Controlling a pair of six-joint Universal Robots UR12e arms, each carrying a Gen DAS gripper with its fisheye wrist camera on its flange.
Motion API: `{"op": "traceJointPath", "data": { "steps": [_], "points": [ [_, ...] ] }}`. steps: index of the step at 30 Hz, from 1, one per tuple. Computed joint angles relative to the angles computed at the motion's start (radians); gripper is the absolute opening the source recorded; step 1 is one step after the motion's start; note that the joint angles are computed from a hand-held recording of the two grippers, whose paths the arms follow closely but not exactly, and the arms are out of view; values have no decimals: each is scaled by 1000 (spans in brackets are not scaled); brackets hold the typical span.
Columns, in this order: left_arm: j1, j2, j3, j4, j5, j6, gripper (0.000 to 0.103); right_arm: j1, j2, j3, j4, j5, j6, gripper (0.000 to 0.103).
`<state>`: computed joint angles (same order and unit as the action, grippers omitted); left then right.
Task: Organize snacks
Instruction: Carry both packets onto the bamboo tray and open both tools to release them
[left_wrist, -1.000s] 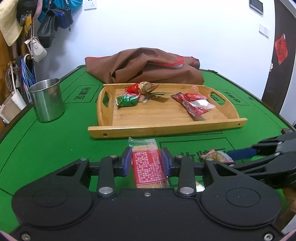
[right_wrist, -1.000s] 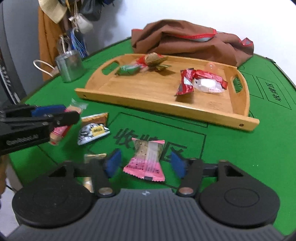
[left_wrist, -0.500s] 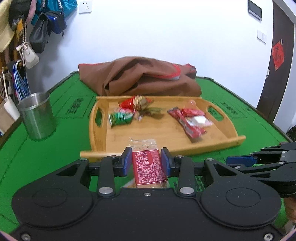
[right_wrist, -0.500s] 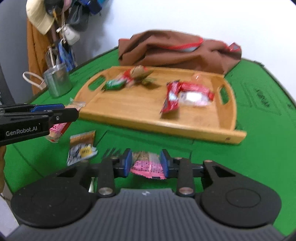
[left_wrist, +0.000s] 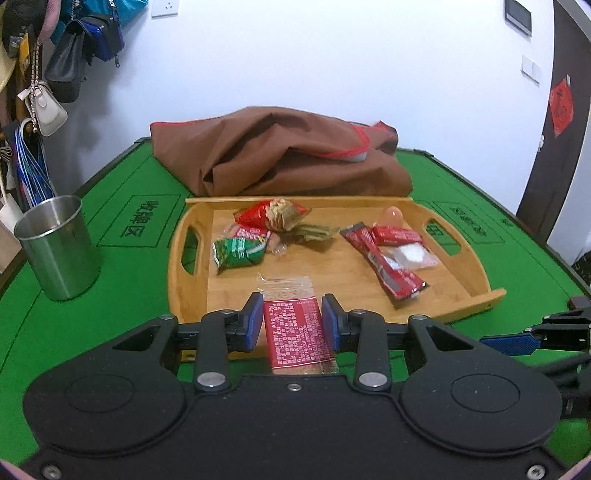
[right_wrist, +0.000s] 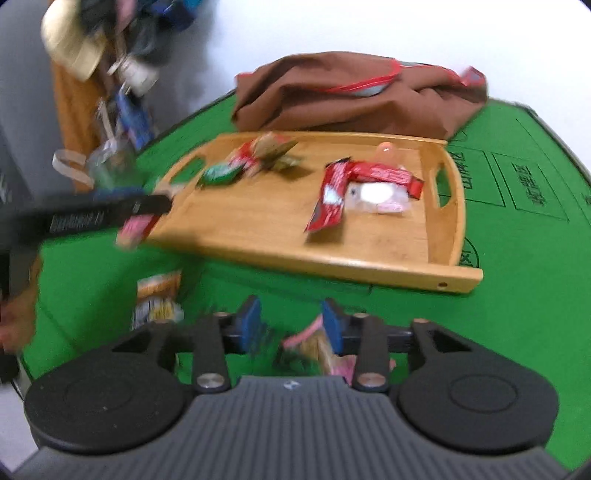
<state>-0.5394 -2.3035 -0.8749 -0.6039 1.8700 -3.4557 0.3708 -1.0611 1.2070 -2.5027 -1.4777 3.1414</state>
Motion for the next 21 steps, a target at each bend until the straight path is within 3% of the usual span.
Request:
{"op": "traceJointPath", "data": {
  "steps": [3,6,8,9,13,18,21],
  "points": [
    [-1,4,-10,0,-2,4,33,22,-3,21,-23,-88,-109,67],
    [-2,5,-13,-1,-5,2,33,34,4,21,-16,-158,-151,67],
    [-2,5,-14,-1,-4,5,33,33,7,16,9,-157,-143,59],
    [-2,5,-13,-3,-3,7,33,32,8,12,23,-159,-133,45],
    [-4,5,-13,-3,3,12,33,33,5,14,31,-173,-96,32],
    [-5,3,-8,-5,5,11,33,15,1,0,56,-109,0,31],
    [-4,-4,7,-11,5,14,33,9,2,-13,41,-82,11,31]
  ]
}}
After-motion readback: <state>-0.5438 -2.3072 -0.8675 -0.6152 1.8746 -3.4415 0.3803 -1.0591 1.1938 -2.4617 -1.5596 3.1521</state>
